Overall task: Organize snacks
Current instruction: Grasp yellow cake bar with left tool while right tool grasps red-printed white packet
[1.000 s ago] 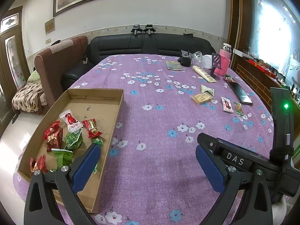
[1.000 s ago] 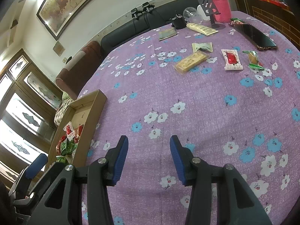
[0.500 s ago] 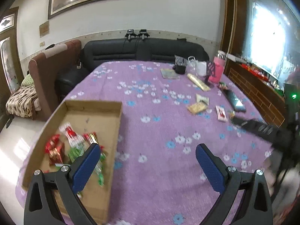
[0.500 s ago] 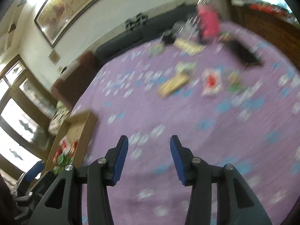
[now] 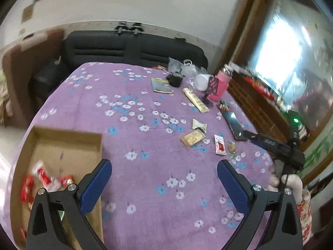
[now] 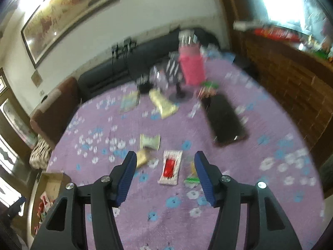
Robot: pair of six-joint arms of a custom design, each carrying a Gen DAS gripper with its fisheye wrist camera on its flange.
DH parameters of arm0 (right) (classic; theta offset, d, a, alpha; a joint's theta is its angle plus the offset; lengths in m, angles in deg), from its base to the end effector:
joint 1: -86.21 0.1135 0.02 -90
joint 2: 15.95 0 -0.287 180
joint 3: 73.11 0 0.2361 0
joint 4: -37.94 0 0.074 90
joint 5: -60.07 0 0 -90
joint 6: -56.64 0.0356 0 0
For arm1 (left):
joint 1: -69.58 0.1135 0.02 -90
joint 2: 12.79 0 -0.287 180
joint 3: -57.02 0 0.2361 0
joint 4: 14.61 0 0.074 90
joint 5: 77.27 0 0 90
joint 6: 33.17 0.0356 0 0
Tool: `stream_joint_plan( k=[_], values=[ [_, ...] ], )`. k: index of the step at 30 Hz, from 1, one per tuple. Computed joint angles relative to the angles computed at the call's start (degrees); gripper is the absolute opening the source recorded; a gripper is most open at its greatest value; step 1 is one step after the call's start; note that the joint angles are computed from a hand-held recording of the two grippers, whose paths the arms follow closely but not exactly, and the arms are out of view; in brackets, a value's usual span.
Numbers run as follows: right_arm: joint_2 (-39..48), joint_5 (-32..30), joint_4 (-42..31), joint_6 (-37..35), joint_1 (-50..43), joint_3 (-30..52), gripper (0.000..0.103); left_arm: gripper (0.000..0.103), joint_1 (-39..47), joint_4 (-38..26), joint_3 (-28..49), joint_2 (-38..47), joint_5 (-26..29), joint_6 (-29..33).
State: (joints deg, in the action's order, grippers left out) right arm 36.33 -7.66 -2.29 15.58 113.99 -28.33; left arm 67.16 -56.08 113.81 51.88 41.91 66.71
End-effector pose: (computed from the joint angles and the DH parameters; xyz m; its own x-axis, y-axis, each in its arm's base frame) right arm 0.1394 0.0582 0.2306 -0.5852 0.4804 -0.6533 0.3585 0.8759 0.3230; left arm 0.1986 -0.0258 0.2608 -0.6860 0.1789 -0.7052 0.4790 0.8407 -0.2526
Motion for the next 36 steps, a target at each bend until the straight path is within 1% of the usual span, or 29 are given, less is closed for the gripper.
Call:
stream_joint_plan(
  k=[2,3,4,5,6,7,9,11,13,16,18,20,23,25,29,32,33,34,36],
  values=[
    [4.46,-5.98,7.75,-2.41,-4.43,-2.9,0.053,0.102,-4.55,2.24,0.97,3.23,-3.06,-1.54],
    [8.76,-8.26,12.38,-3.14,-6.23,-4.07,0.053,0.1,-7.01,3.62,1.72,6.13,-3.96,-2.17],
    [11.92,-8.81,15.28,-3.31,-6.68,-4.58,0.052,0.092,-8.58,4.71,2.36,8.3,-4.35,-2.73],
    [15.64,-9.21,18.29,-3.84,-7.23,-4.86,0.052,0.087,-10.15,5.97,2.99,10.64,-4.9,-3.36],
    [17.79,-9.25,20.07,-4.33,-7.58,-5.15,0.052,0.076,-12.03,6.98,4.02,13.45,-5.97,-4.04],
    [21.01,-8.73,21.83,-4.79,-7.71,-4.87,0.052,0.071,-13.88,7.78,5.35,16.43,-7.2,-4.64],
    [25.59,-7.71,24.49,-5.52,-7.96,-4.38,0.052,0.071,-17.17,10.01,6.94,20.59,-9.76,-5.79],
    [27.57,-7.67,26.43,-6.26,-8.04,-4.65,0.052,0.071,-20.44,12.47,8.31,24.38,-12.65,-6.39],
    [28.66,-6.1,27.77,-7.25,-7.44,-4.79,0.051,0.071,-23.46,14.25,10.38,29.01,-14.2,-6.18],
    [29.68,-3.8,27.03,-8.26,-7.08,-4.13,0.029,0.071,-26.93,15.82,13.19,34.58,-17.12,-5.62],
    [29.67,-4.86,27.55,-9.19,-8.22,-4.4,0.026,0.071,-28.91,16.1,15.62,38.11,-19.16,-4.8],
    [28.09,-7.33,27.95,-8.57,-9.67,-5.4,0.024,0.071,-30.46,16.37,17.83,41.03,-20.5,-3.63],
    [24.96,-11.26,28.91,-8.43,-12.09,-7.05,0.024,0.071,-32.35,16.04,21.35,44.78,-22.11,-1.83],
    [23.08,-12.0,28.95,-8.15,-12.33,-7.72,0.024,0.072,-33.24,15.34,23.09,46.67,-22.56,-0.44],
    [20.5,-13.72,29.08,-7.63,-13.11,-8.67,0.024,0.072,-35.35,14.04,26.38,50.45,-25.22,1.43],
    [19.38,-14.92,29.43,-7.53,-13.97,-9.31,0.024,0.072,-36.2,14.8,26.61,51.2,-25.8,1.26],
    [19.14,-14.9,29.27,-7.37,-13.96,-9.27,0.024,0.068,-36.36,14.87,26.49,51.08,-25.99,0.75],
    [18.97,-14.91,29.32,-7.25,-14.02,-9.37,0.024,0.054,-36.35,14.73,26.32,50.86,-25.26,0.75],
    [19.02,-15.25,29.85,-7.23,-14.35,-9.64,0.024,0.035,-36.38,14.47,26.0,50.35,-25.04,0.95]
  ],
)
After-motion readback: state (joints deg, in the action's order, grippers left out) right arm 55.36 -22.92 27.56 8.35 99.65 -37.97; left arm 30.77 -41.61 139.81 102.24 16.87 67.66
